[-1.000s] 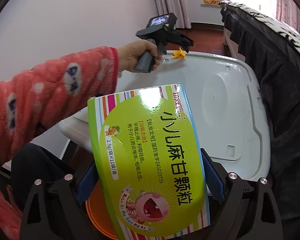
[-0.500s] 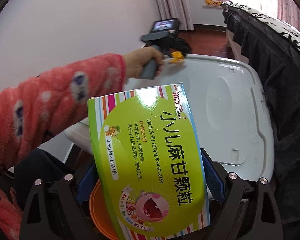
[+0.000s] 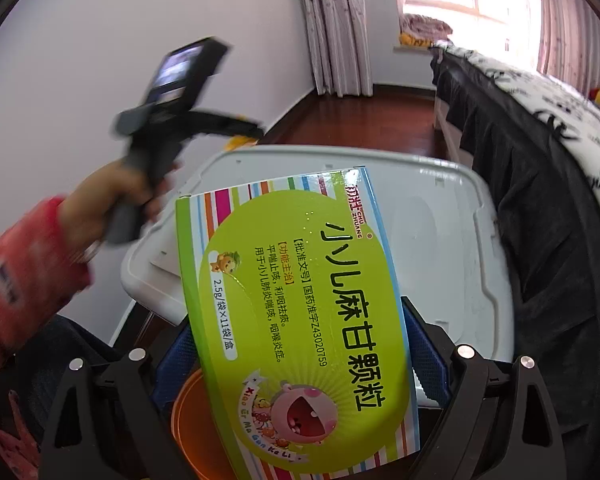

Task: Collect trash
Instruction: 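Carry the green box and yellow piece over the orange bin and open both tools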

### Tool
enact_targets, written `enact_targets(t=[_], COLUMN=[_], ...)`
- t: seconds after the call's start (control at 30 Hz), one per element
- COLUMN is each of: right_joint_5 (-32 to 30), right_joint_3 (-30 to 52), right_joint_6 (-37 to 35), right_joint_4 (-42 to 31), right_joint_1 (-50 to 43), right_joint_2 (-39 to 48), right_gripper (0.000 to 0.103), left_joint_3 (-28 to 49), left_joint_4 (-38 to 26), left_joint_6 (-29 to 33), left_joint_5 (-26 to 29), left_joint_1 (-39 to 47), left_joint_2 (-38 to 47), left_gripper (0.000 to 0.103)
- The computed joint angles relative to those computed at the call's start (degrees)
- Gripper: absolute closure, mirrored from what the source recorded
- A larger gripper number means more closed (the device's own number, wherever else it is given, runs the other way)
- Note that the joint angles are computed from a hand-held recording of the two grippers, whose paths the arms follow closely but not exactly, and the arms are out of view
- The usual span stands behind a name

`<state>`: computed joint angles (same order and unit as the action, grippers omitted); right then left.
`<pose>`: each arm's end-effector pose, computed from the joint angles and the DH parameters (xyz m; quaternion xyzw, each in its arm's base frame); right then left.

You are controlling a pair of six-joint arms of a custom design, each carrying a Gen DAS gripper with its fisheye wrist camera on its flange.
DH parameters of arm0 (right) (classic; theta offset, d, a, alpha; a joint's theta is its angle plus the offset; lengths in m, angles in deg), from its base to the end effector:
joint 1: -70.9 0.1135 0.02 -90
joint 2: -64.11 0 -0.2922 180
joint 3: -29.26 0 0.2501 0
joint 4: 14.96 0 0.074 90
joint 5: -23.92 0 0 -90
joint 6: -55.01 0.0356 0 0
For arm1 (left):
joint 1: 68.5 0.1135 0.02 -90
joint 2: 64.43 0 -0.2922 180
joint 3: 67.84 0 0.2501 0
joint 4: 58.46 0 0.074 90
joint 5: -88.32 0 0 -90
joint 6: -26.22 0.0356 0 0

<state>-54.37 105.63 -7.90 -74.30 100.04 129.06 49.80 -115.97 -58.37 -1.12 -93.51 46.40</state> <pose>0.1908 0.0981 0.3469 0.0200 0.9290 0.0843 0.3599 0.4001 -0.1870 0.3314 0.2487 0.9083 -0.0618 0.3306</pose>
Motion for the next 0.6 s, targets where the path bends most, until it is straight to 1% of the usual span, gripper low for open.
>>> enact_targets(t=[0.03, 0.07, 0.13, 0.27, 0.4, 0.53, 0.6], right_joint_5=[0.9, 1.6, 4.3, 9.1, 14.5, 16.6, 15.2], right_joint_3=[0.6, 1.3, 3.3, 6.6, 9.3, 8.2, 5.6], right_joint_6=[0.7, 1.2, 2.7, 7.1, 13.8, 20.9, 24.2], right_joint_4=[-0.6, -1.2, -3.3, -7.7, -13.7, -17.2, -17.2], right_joint_1=[1.0, 1.9, 5.1, 11.8, 20.8, 26.4, 27.5], right_joint_2=[-0.2, -0.4, -0.6, -1.0, -0.4, -0.3, -1.0], right_gripper=[0.014, 0.014, 0.014, 0.014, 0.014, 0.014, 0.013], left_joint_3=[-5.5, -8.2, -16.3, -26.8, -34.0, -42.1, -45.2], left_joint_4=[1.3, 1.6, 2.2, 0.9, -1.2, -3.1, -3.5], left_joint_6=[0.2, 0.5, 1.3, 2.2, 1.8, 1.8, 1.4], left_joint_5=[0.5, 1.2, 1.6, 4.0, 5.4, 7.6, 8.8], left_joint_1=[0.6, 1.1, 2.0, 3.8, 3.8, 3.6, 3.4], left_joint_2=[-5.1, -7.8, -16.2, -28.7, -37.3, -44.3, -45.8], left_gripper=[0.053, 0.053, 0.053, 0.053, 0.053, 0.053, 0.053])
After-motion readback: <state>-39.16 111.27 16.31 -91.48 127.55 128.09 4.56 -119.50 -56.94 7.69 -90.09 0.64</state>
